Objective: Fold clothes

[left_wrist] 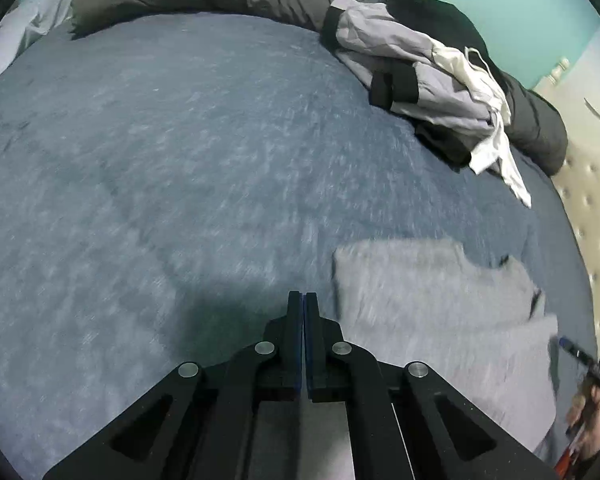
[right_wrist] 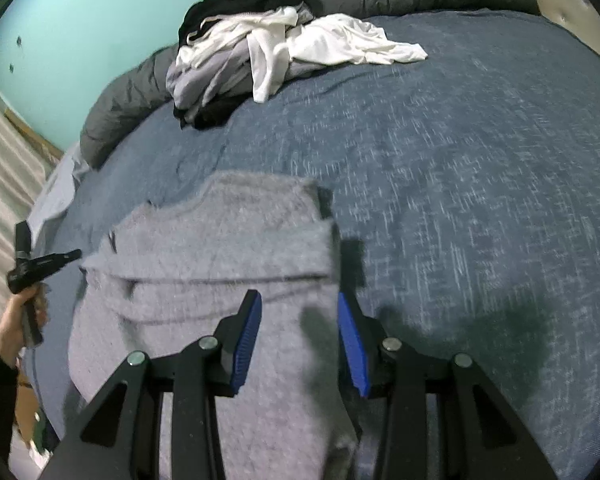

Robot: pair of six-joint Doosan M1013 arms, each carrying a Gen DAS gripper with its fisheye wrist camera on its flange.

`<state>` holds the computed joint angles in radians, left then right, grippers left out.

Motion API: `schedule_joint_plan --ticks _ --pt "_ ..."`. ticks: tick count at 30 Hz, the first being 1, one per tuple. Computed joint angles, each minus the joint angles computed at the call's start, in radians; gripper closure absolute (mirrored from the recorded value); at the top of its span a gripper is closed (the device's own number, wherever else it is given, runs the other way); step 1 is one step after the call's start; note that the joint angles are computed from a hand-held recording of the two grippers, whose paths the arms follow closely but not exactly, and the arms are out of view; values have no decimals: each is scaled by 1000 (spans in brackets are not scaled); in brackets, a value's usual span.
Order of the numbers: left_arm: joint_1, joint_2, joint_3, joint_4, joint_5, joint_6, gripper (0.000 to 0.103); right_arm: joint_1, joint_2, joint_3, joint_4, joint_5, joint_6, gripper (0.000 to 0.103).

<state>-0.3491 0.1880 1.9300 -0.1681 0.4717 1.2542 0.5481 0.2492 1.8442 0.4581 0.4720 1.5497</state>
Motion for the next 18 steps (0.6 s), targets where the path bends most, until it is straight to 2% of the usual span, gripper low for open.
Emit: schedule_joint_plan --ticks 3,7,11,15,18 --pt "4 -31 51 -78 5 97 102 17 11 -10 -101 44 64 63" --pt "-25 -42 87 -57 29 142 102 38 37 -30 -222 87 132 63" --pt "-40 -30 104 -106 19 215 102 40 59 -46 -254 111 156 63" --pt "-49 -18 101 -108 -13 220 102 35 70 -60 -261 111 147 63" --pt "-58 -8 92 -38 -39 161 102 27 83 -79 -280 105 150 63"
